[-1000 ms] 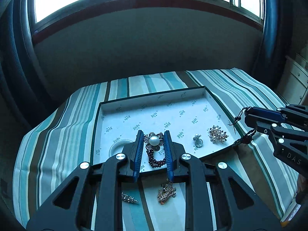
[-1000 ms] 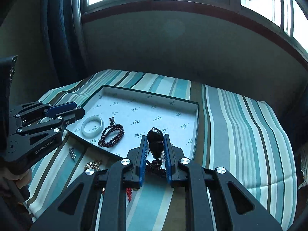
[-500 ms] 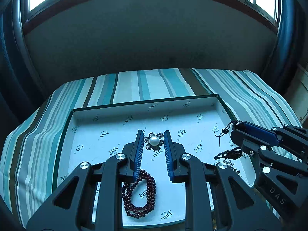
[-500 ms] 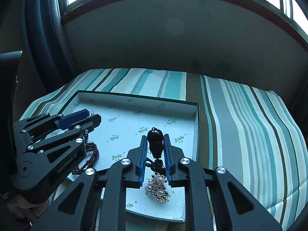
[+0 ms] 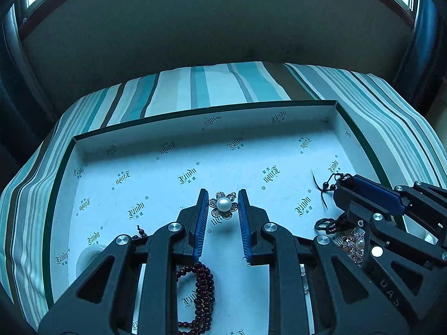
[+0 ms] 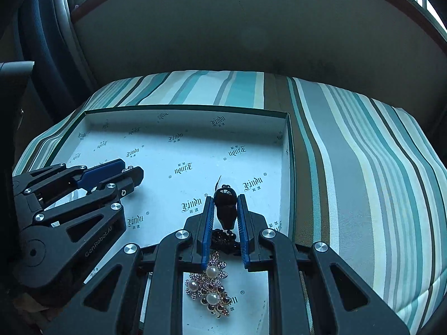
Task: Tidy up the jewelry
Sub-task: 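Carry the pearl flower brooch and black tassel pendant into the box and open both tools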
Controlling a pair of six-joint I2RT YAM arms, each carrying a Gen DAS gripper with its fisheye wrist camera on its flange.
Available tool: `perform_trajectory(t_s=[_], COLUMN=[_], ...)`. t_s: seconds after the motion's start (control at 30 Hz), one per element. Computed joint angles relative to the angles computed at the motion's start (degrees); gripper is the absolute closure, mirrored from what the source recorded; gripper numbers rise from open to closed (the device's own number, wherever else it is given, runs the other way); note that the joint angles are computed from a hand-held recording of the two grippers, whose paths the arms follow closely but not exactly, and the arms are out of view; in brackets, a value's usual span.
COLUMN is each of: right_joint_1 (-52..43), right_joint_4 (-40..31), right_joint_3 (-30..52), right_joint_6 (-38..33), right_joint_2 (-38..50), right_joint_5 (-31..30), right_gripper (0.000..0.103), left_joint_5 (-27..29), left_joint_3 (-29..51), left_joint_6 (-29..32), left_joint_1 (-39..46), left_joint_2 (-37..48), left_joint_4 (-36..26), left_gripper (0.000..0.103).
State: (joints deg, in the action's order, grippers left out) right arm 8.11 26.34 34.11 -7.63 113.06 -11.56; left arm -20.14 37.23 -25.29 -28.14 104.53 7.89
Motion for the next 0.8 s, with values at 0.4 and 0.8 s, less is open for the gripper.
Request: perform_trajectory(t_s=[0.4, 0.8], right_joint_1=[0.33, 0.42], right_joint_4=[-0.35, -0.8], right_joint_3=[2.24, 2.61], right_joint_6=[0.51, 0.65], right_joint_2=[2.55, 2.84], right_joint_5=[0.23, 0.04], right_gripper=[0.086, 0.085], left_joint_5=[1.05, 1.12], left_joint_3=[0.23, -0.35], left_joint_6=[-0.16, -0.29], left_joint_1=[0.58, 0.69], left_joint_2=[1.76, 0.89], left_joint_4=[0.69, 1.44], left_gripper=[0.08, 0.056])
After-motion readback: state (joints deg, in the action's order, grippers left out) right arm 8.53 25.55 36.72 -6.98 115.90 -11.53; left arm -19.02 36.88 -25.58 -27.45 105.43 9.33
